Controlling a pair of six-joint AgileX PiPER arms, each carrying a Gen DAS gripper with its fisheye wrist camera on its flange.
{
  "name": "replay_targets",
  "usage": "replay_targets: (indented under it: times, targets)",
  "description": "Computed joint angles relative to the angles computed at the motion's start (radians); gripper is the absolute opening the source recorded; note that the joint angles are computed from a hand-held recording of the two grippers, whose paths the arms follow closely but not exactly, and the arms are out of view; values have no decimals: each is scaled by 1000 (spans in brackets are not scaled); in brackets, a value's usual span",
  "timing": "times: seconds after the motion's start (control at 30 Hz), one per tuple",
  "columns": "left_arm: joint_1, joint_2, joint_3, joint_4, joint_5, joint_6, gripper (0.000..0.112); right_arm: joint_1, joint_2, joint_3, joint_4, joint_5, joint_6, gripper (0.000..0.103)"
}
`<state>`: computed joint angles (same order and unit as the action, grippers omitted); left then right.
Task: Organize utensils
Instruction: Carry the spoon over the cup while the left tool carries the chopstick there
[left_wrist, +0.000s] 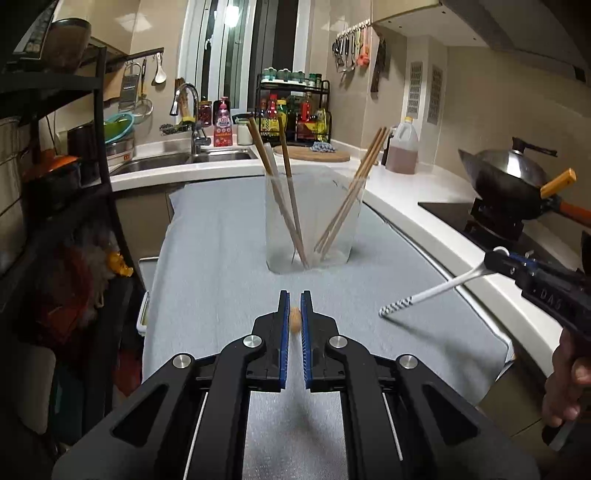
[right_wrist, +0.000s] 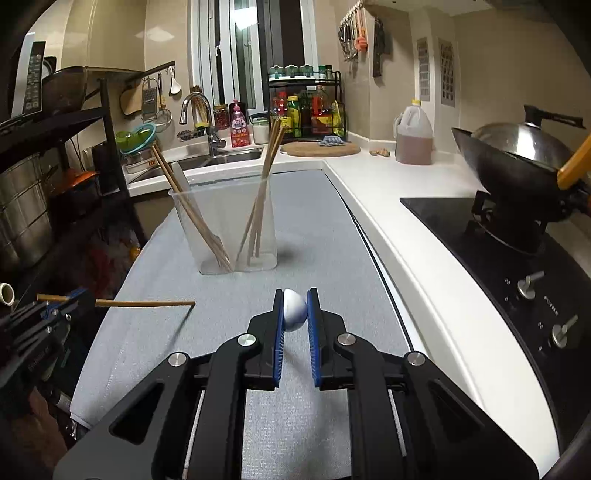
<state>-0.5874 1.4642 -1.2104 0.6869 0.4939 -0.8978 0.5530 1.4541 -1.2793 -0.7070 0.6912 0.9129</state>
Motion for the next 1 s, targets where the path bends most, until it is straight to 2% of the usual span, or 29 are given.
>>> replay_targets:
  times: [0.2,0.43,0.53,0.73,0.87,1.0]
  targets:
    - [34,37,-130,-142,40,158,6,-10,32,-79,37,22,-75,12]
    - [99,71,-268,-400,92,406,6,-24,81,-189,98,60,-189,12]
    - [124,94,-321,-469,125,473,6,-24,100,-233,103,76,-219,12]
    - [150,133,-406,-542,186,541,6,-34,156,-340,156,119,-308,12]
    - [151,140,-439,-536,210,548,6,-24,197,-431,182,174,-367,12]
    - [169,169,-525,-573,267,584,6,-23,238,-548,217,238,-436,12]
